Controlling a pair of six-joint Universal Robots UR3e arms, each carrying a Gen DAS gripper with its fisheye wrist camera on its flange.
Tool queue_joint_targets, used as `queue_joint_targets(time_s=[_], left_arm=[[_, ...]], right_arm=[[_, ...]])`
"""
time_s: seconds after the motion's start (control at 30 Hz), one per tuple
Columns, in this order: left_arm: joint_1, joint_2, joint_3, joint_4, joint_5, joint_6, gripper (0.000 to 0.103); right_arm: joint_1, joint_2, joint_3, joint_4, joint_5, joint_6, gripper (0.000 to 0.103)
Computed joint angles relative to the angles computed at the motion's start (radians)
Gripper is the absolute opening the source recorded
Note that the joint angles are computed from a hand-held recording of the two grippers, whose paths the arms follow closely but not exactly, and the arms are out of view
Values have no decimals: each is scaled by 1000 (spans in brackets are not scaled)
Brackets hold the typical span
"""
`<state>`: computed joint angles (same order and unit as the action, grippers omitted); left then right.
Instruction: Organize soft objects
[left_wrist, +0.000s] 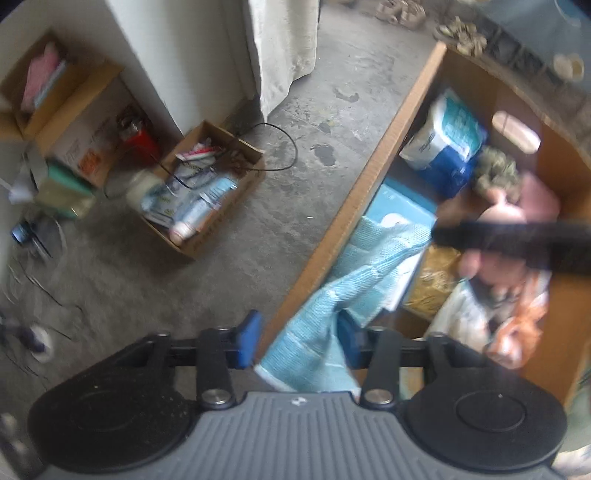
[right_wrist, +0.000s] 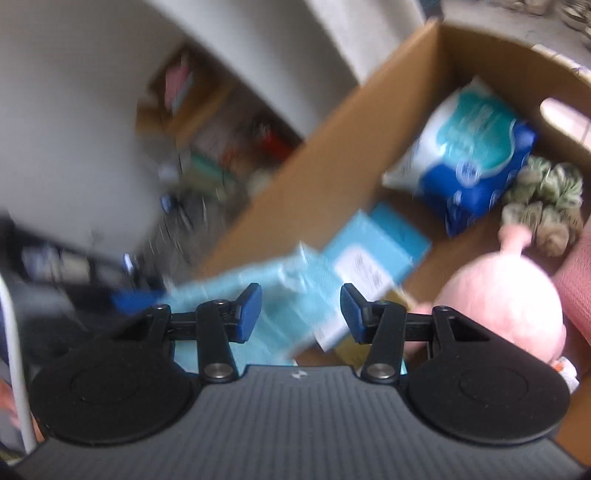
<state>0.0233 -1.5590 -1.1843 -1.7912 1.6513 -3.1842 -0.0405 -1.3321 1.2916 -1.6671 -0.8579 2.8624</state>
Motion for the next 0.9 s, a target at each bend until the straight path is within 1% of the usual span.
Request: queue_joint_targets(time_s=[0.03, 0.07, 0.13, 0.17, 0.2, 0.3, 0.37, 0.4, 0.47, 0.5, 0.53, 0.63, 0.77, 0.83, 0.9], left_arm=[[-16, -9, 0, 10, 20, 7, 32], [-18, -12, 2, 11, 21, 15, 32], [-5, -14, 12, -2, 6, 33, 31], [8, -12, 15, -8, -4, 46, 31], [17, -8, 16, -13, -13, 61, 31], [30, -1, 22, -24, -28, 99, 31], [34, 3, 21, -26, -36, 136, 33], [37, 4, 23, -30, -44, 150, 36], [57, 7, 32, -48, -73, 164, 43], [75, 13, 37, -63, -100, 173, 48], [93, 18, 42, -78, -126, 186, 50], [137, 50, 34, -101, -176, 212, 50], [172, 77, 17, -122, -205, 224, 50], [178, 84, 13, -124, -201, 218, 50], [174, 87, 8, -115, -188, 213, 51]], right_arm=[[-12, -12, 27, -34, 38, 17, 47], [-23, -35, 55, -38, 74, 14, 47], [-15, -8, 26, -17, 120, 4, 44], [-4, 12, 8, -2, 134, -3, 41], [8, 37, -18, 19, 135, -8, 36], [23, 80, -53, 64, 169, 11, 32], [35, 85, -36, 53, 199, 29, 31], [42, 92, -51, 76, 191, 19, 31], [74, 121, -101, 109, 141, 18, 29], [87, 133, -100, 111, 121, 14, 28], [99, 143, -107, 124, 96, 13, 28], [126, 162, -73, 104, 51, 10, 27], [155, 188, -20, 69, 25, -15, 27], [173, 205, -17, 64, 11, -26, 25], [194, 221, -30, 64, -17, -51, 20]])
